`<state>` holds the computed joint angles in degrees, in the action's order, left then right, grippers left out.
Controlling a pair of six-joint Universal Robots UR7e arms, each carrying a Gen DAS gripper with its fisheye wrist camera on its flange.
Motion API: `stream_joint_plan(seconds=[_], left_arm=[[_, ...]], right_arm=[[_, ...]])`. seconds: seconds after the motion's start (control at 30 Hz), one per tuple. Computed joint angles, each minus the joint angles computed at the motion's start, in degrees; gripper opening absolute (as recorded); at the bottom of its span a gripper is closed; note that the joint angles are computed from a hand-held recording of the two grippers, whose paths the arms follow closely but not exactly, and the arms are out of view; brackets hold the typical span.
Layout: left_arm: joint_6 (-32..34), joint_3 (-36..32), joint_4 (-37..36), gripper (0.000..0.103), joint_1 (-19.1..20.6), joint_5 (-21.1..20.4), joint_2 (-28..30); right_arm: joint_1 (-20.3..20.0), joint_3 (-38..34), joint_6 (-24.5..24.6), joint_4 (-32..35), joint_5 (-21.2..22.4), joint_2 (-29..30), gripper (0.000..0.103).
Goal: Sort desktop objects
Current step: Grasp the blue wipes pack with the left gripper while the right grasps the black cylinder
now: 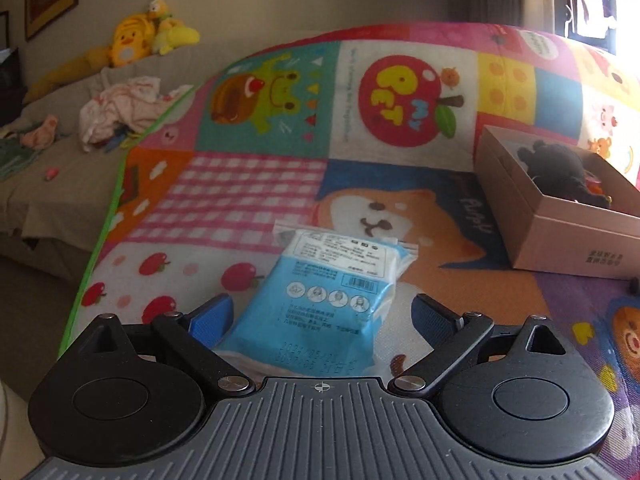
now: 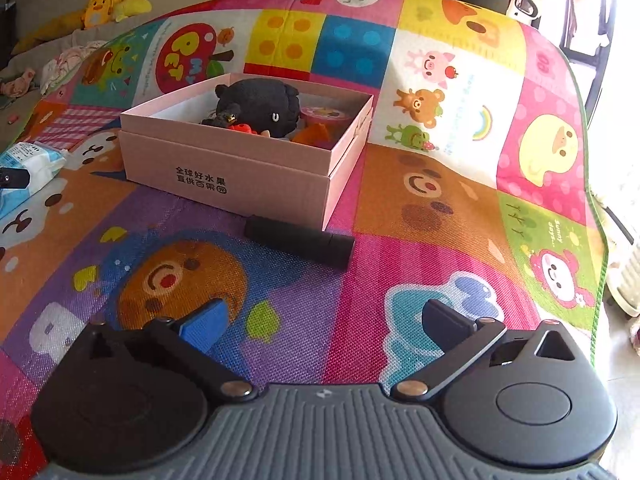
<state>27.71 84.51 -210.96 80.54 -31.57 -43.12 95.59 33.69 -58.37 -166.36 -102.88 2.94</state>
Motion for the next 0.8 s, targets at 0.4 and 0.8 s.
stream_joint_plan(seconds=[0.4, 0.8], left_arm=[[-2.29, 5.35, 6.83, 0.062, -2.51, -10.52, -1.00], [-4.73, 9.95, 12.33, 0.096, -3.74, -21.04, -1.64]], right_arm=[[0.02, -3.12, 4.00, 4.44, -1.53, 0.92, 0.103], [0.15, -7.54, 9.19, 10.72, -2.68, 2.22, 0.103]])
